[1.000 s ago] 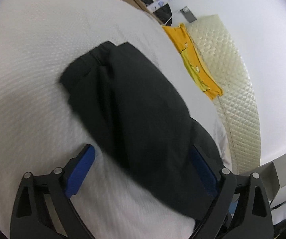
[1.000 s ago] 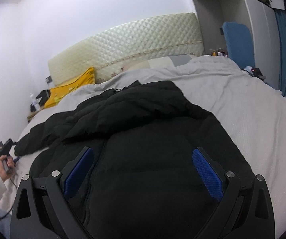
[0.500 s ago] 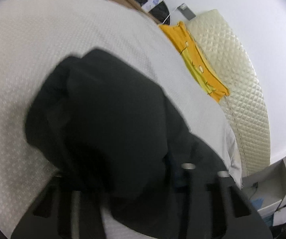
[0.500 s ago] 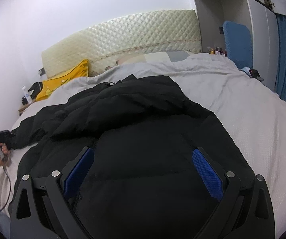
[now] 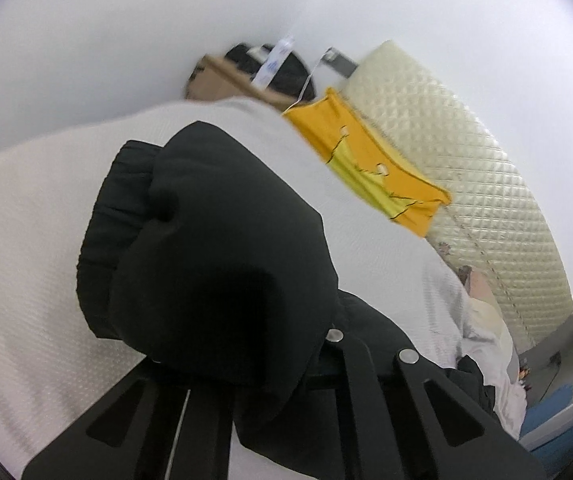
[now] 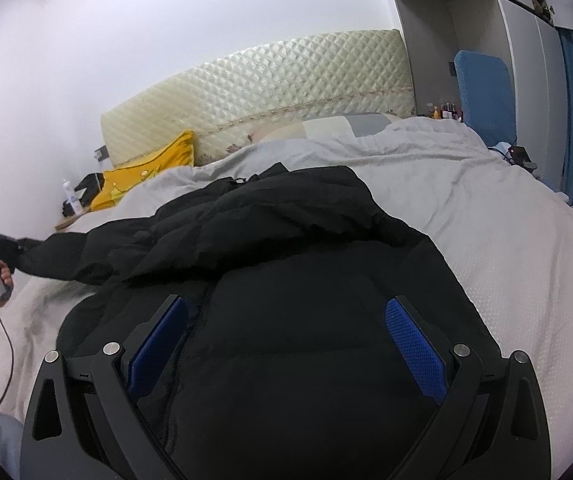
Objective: Fold large clothes
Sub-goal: 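Lift the sleeve with the left tool and fold it over the jacket body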
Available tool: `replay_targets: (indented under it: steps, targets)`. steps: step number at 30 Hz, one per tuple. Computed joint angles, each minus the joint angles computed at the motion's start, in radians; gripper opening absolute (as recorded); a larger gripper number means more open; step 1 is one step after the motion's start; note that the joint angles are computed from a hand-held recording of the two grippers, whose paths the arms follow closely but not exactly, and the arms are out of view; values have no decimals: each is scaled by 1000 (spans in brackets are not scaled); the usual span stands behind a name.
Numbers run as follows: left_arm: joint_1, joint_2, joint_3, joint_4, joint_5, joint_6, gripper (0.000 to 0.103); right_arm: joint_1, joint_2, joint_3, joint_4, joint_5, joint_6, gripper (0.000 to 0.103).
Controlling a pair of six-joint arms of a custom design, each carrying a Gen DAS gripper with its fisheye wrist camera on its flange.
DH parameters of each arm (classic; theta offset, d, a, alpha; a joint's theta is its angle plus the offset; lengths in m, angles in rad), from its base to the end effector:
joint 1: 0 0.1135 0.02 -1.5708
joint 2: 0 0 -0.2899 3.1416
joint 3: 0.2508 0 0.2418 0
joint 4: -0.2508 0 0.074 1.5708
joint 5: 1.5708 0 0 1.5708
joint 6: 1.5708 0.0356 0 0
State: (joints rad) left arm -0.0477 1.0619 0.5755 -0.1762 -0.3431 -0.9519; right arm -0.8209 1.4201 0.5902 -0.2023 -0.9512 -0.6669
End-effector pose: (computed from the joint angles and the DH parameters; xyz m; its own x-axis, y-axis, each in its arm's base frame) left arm 0.1990 0.0025 0.2441 -0.1773 -0.7595 -0.6259 -0.6281 0.5769 -0.5221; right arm 0.1762 -0.1467 0.1865 -0.5465 0.0598 -0.8353 -0.2516 0.9396 0.2318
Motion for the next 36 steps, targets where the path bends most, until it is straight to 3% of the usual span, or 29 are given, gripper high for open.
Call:
replay_targets:
  steps: [9,12,21,27,33,36]
  targets:
    - [-302,49,294,-289,-303,-71,7,-67,-38,56,-136,-92,-123,100]
    - [-414,124,430,-414,-427,-95,7,-97,-23,89,-207,-123,-191,100]
    - [-653,356,842,-683,-633,-102,7,-164,66,212,-406,-177,-357,100]
    - [-753,579,1163,-816,-724,-67,7,-204,118,304,-503,-221,-403,100]
    - [-816,845,1533,-842,-734,124,8,-252,172,379,-579,-247,-488,101]
    - [-833,973,1707,-821,-715,223,8,-279,238,455,-715,-269,-592,102]
